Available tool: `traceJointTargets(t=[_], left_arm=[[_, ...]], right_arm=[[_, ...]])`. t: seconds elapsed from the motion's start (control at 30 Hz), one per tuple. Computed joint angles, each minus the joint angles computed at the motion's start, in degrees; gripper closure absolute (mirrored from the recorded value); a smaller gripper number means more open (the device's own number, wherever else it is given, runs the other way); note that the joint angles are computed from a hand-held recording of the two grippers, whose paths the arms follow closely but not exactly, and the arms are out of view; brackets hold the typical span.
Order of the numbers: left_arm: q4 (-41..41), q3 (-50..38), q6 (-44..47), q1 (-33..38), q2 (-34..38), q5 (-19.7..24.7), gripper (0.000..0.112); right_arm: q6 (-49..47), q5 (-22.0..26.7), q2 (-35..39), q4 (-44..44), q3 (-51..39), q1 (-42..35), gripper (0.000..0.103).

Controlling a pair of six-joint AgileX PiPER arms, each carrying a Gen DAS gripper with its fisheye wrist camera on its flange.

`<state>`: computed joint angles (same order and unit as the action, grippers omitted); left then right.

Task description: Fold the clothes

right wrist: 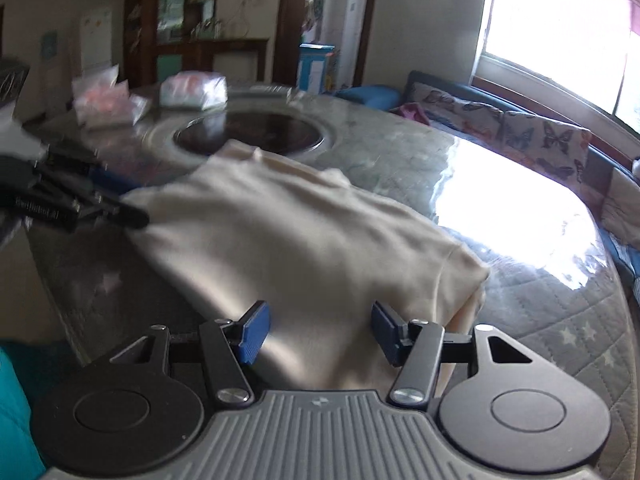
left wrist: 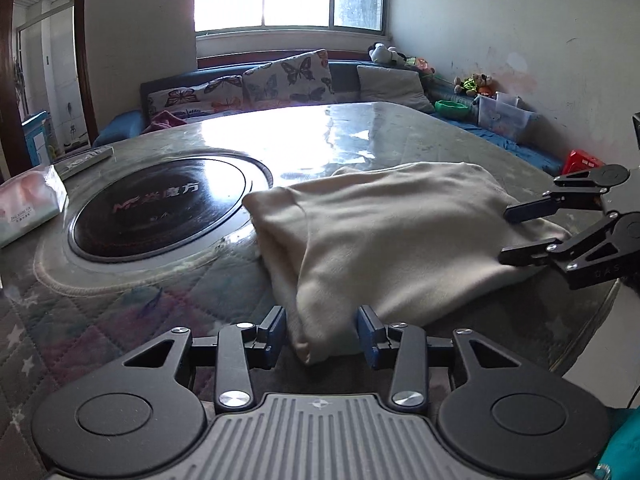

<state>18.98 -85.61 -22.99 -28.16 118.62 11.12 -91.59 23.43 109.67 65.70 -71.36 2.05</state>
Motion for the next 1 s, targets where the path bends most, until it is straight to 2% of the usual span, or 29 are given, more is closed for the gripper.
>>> traceJointTargets(t=[0.13, 0.2, 0.43, 0.57, 0.67, 0.77, 0.87, 0.93, 1.0], left_arm=[[-0.1, 0.1, -0.5, 0.0, -1.0, -0.4, 0.070], [-3.4, -0.7, 3.0, -0.2, -0.9, -1.5, 0.069], [-11.8, -5.9, 12.3, -1.3, 3.0, 0.5, 0.069], [-10.4, -5.0, 11.4, -1.5, 2.8, 0.3, 0.069], [-11.0, -3.9, 11.8, -1.2, 2.0, 0.1, 0.069], [-9.1, -2.1, 9.4, -0.7, 0.6, -0.4, 0.069], [-11.1, -0.7, 8.9, 0.5, -0.6, -1.3, 0.069], [-8.7, -0.4, 5.0, 1.1, -0.7, -1.6, 0.069], [-11.8, -0.5, 6.2, 1.8, -0.3, -1.1, 0.068]], right_arm=[[0.8, -0.1, -1.7, -2.2, 0.8, -0.2, 0.046], [0.3, 0.6, -2.2, -1.9, 0.3, 0.0, 0.046], [-0.8, 3.0, 0.5, 0.4, -4.5, 2.3, 0.046], [-0.2, 4.0, 3.2, 0.9, -7.5, 3.9, 0.046], [1.8, 4.5, 4.8, -2.5, -8.7, 5.0, 0.045], [1.0, 4.3, 4.1, -4.7, -7.5, 5.6, 0.046], [0.9, 4.8, 3.3, -5.4, -7.5, 5.8, 0.046], [1.0, 5.7, 3.5, -5.1, -8.6, 6.0, 0.046], [1.2, 6.7, 4.2, -4.6, -10.1, 6.3, 0.046]])
